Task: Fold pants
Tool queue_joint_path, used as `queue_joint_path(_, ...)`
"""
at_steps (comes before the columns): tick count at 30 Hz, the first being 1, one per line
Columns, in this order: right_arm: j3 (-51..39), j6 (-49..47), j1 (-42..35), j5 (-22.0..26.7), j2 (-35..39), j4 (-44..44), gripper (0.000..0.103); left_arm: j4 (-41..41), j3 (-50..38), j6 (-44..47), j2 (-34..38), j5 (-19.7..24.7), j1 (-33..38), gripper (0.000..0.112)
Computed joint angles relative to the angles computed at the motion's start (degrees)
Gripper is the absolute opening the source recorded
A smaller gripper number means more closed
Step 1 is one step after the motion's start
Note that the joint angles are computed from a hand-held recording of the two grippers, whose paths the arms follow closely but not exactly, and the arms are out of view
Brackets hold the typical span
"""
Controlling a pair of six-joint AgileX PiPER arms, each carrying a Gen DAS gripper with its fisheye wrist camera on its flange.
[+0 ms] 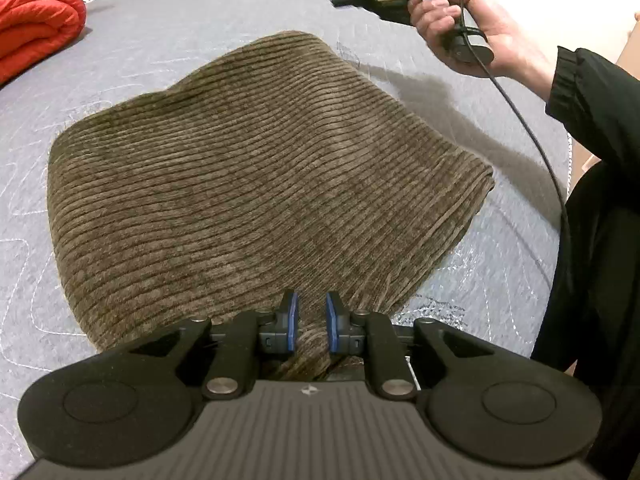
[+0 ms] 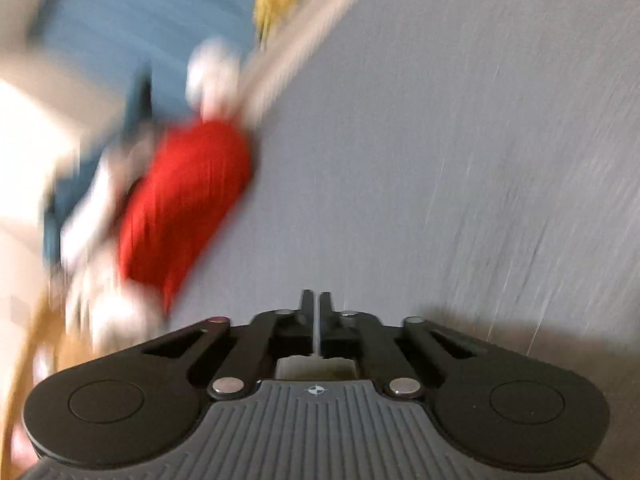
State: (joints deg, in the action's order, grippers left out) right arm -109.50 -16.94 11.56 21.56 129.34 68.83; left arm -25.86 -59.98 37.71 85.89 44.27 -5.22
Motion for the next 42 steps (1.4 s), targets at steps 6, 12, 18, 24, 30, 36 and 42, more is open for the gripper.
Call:
queue_joint_path(6,-7.9,3.7,-1.4,16.3,2.4,-9.7,0.02,-7.7,-1.1,6.6,-0.6,3.5,4.7,0.025)
queue_joint_path(12,-0.3,-17.0,4.3,14.4,-4.9,-10.9,0.065,-19.3,0.0,9.0,-4.1,-7.8,10.2,0.031)
queue_joint_path(18,-8.6,-2.4,12.3,12.5,0.1,-35.1,0.044,2.4,-3.8,-14.1,-0.3,-13.5,8.4,0.03)
queue_joint_path(24,-28.6,30.1,16.8,19.0,12.7,-63.8,0.0,14.2,-4.9,-22.0,2.3,-9.0,8.7,0.029)
queue_joint_path(30,-21.9,35.9,18.7,16.7,9.1,-72.3,0.0,9.5,-2.7,-16.7,-2.7,-10.0,8.6,0.03)
queue_joint_path(36,-3.9,26.8,17.2,9.4,-3.8,-64.6,0.07,3.8,-0.1,-0.6,-4.1,-3.0,6.3,0.054)
queue_joint_path(42,12.1,-2.5,15.8,12.7,-16.5,-46.7,0.071,8.8,3.3,-1.4,-8.5,-4.7,3.8,0.052)
